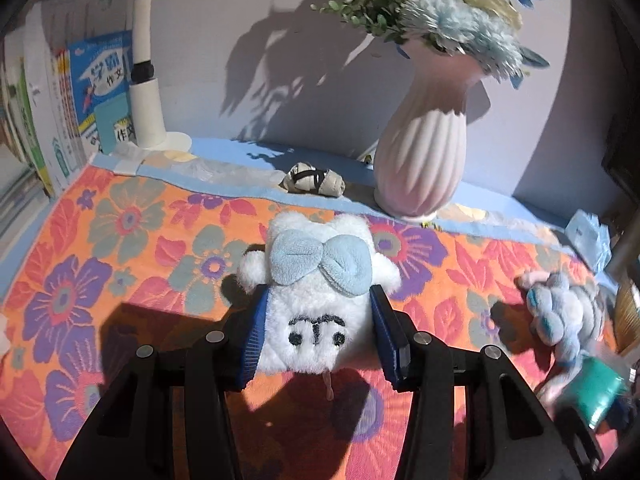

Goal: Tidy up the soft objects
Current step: 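Carry the white plush and green item onto the amber glass plate and release both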

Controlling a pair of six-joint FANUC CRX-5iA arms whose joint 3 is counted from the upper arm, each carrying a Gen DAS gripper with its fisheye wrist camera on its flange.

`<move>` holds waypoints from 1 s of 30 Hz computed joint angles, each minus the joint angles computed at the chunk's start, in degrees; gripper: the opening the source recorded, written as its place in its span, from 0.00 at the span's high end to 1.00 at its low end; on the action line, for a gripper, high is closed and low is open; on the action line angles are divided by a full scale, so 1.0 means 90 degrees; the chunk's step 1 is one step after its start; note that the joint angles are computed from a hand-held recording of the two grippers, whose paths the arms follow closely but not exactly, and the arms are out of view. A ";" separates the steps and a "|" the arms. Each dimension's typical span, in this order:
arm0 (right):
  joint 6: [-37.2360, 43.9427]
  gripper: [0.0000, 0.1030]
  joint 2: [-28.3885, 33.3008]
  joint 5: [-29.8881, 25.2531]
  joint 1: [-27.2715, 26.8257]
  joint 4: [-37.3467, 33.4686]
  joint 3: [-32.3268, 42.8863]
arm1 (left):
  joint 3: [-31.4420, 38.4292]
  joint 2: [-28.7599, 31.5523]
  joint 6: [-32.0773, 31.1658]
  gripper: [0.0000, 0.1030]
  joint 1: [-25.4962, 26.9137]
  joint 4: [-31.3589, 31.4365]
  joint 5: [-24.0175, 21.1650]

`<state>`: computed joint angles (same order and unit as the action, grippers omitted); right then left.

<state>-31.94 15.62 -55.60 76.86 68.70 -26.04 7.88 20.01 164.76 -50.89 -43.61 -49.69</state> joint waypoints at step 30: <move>-0.3340 0.51 -0.2584 -0.4739 0.3933 -0.3632 -0.2032 | 0.1181 0.0513 -0.0971 0.56 -0.2593 0.0686 0.0473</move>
